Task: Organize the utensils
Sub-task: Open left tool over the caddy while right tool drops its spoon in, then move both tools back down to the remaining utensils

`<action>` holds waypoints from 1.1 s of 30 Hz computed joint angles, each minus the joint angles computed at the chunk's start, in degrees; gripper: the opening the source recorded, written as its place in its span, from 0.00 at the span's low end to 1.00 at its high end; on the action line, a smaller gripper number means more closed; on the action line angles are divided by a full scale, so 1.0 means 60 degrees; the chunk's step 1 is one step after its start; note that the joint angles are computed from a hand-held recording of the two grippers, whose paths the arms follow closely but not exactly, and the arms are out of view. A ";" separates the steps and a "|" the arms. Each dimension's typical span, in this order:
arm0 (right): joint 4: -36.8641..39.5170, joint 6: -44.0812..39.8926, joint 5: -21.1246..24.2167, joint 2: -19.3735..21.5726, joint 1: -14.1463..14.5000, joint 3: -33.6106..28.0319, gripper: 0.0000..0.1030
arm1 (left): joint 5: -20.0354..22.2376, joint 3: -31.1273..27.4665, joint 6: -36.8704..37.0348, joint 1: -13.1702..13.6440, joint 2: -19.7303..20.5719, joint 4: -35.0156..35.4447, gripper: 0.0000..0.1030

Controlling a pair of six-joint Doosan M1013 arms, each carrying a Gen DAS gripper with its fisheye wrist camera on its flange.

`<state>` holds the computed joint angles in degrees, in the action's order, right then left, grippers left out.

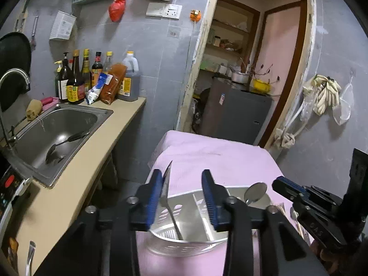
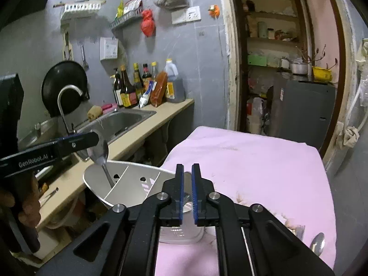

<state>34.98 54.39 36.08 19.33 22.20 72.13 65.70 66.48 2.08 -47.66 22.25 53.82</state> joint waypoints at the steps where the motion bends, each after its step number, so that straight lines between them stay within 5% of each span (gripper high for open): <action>1: 0.0080 -0.0027 -0.0069 -0.0055 -0.0042 0.0045 0.24 | 0.0144 -0.0119 0.0024 -0.0061 0.0064 0.0133 0.43; 3: 0.0430 -0.0125 -0.0318 -0.0219 -0.0174 0.0191 0.45 | 0.0322 -0.0297 0.0046 -0.0167 0.0156 0.0405 0.55; 7: 0.0802 -0.0299 -0.0692 -0.0525 -0.0464 0.0431 0.46 | 0.0507 -0.0742 -0.0074 -0.0375 0.0398 0.0985 0.74; 18: 0.1543 -0.1060 -0.2017 -0.1353 -0.1288 0.1115 0.98 | 0.0742 -0.2307 0.0371 -0.0827 0.1391 0.2139 0.95; 33: -0.0848 0.1389 -0.2462 -0.1695 -0.2145 0.1702 0.99 | -0.0036 -0.4427 0.2124 -0.0972 0.2859 0.1480 0.95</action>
